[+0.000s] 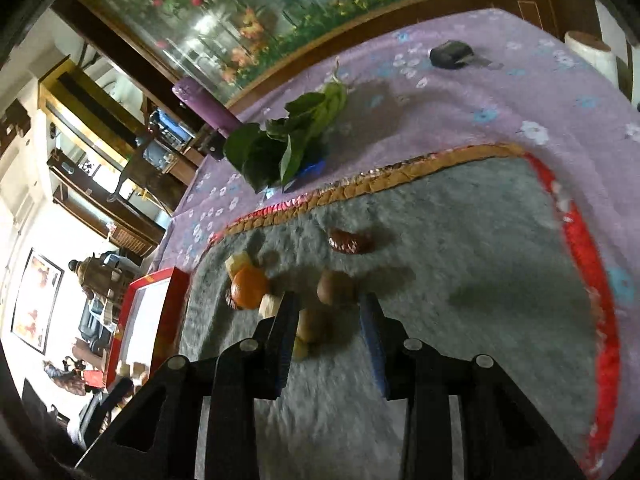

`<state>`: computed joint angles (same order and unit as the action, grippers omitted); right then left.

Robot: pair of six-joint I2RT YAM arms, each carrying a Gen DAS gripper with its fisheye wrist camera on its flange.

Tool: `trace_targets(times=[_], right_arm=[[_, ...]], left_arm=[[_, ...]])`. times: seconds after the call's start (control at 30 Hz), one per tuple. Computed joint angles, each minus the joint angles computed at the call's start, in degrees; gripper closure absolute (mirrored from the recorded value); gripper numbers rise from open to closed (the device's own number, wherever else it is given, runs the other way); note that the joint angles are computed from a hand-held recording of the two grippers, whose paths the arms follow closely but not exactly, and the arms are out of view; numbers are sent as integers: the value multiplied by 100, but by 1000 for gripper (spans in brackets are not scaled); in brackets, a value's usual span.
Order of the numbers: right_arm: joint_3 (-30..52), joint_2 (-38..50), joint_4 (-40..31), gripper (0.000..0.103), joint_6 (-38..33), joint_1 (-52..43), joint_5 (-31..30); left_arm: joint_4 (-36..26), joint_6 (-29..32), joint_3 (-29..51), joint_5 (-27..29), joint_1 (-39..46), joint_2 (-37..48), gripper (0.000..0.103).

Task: Organize fruits
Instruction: 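Move both tools back over the felt mat toward remaining items, then grasp a white cake with the left tool while the right tool grasps a brown nut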

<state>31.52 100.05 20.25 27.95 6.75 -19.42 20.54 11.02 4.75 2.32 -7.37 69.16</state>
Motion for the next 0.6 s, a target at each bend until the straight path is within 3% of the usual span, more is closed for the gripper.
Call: trace_targets(times=[0.17, 0.3, 0.47, 0.6], right_arm=[[701, 723, -387, 69, 96, 245, 218], [797, 941, -261, 79, 5, 388, 521], [458, 998, 478, 79, -63, -89, 0], [113, 934, 1139, 79, 431, -758, -752]], left_arm=[[-402, -232, 240, -223, -621, 25, 52], [-413, -364, 594, -139, -889, 502, 52], [-122, -512, 1209, -48, -1361, 1616, 52], [-73, -791, 1751, 57, -1618, 2466, 52]])
